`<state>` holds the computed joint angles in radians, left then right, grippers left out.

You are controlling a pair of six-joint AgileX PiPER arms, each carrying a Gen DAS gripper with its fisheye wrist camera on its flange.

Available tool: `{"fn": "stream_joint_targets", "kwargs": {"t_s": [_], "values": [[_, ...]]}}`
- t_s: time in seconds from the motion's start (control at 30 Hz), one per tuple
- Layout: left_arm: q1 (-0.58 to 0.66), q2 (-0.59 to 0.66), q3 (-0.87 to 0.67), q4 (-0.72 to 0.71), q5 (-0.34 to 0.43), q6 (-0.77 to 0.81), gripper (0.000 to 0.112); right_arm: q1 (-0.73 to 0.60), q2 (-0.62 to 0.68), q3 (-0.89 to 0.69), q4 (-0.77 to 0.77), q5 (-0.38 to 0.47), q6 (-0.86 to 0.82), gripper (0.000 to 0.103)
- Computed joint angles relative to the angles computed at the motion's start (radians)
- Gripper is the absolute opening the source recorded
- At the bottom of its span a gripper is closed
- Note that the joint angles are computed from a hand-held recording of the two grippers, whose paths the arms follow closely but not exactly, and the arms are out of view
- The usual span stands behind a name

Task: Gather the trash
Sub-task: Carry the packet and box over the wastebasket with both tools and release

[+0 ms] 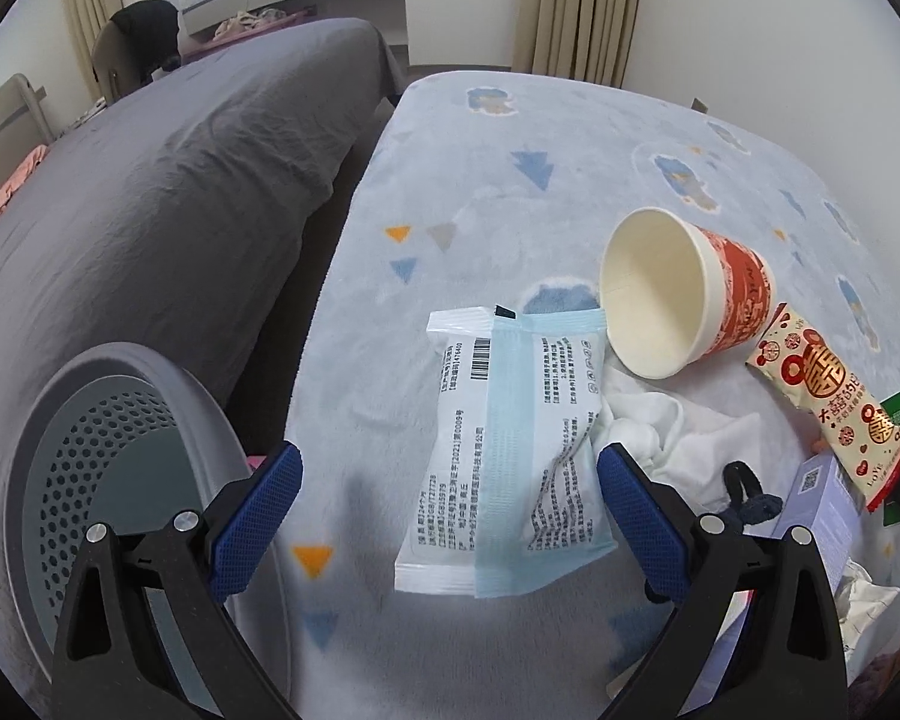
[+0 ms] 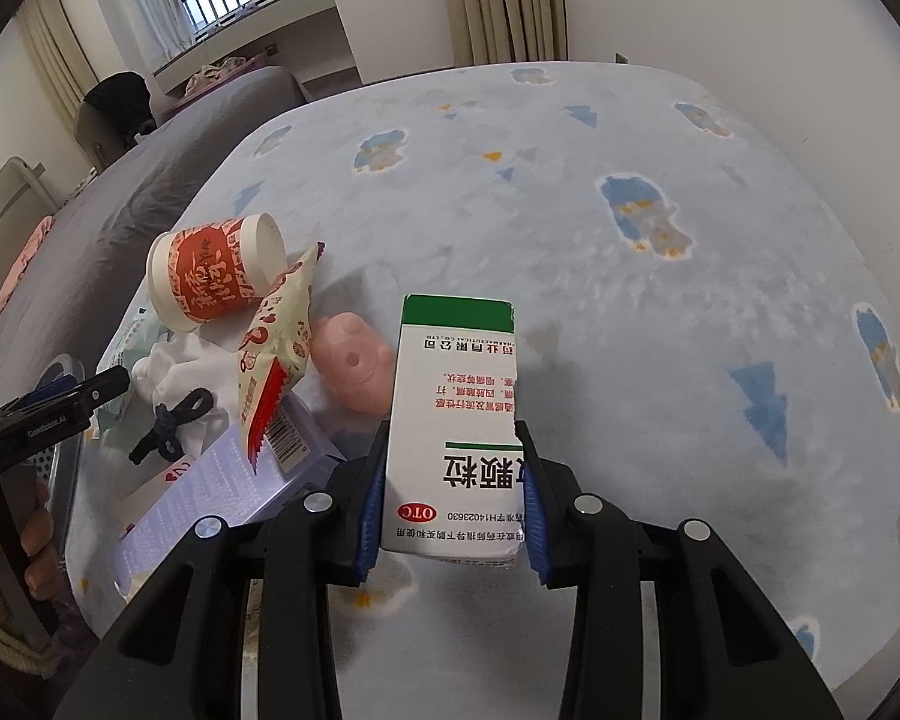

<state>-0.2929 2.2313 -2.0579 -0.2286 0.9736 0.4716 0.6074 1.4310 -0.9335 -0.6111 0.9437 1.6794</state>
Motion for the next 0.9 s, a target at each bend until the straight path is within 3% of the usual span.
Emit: {"fn": "stream_joint_targets", "kwargs": {"t_s": [0.13,0.2,0.27,0.3,0.5,0.73,0.9], "values": [[0.004,0.029,-0.035,-0.026,0.018,0.002,0.095,0.003,-0.002,0.002,-0.001,-0.005,0.002,0.037],[0.005,0.036,-0.044,-0.032,0.022,0.004,0.088,0.006,-0.005,0.004,-0.003,-0.004,0.006,0.037],[0.000,0.050,-0.063,-0.024,0.044,0.005,0.066,0.010,-0.007,0.006,-0.005,-0.005,0.013,0.037],[-0.003,0.058,-0.071,-0.014,0.059,0.004,0.061,0.009,-0.008,0.006,-0.004,-0.006,0.012,0.037],[0.005,0.000,0.030,-0.040,0.001,0.042,0.059,0.025,-0.016,0.004,-0.017,0.010,0.024,0.037],[0.051,-0.155,0.205,-0.108,-0.094,0.134,0.059,0.057,-0.027,-0.012,-0.043,0.051,0.051,0.037],[0.121,-0.262,0.290,-0.202,-0.101,0.217,0.059,0.122,-0.007,-0.073,-0.063,0.147,0.071,0.037]]}}
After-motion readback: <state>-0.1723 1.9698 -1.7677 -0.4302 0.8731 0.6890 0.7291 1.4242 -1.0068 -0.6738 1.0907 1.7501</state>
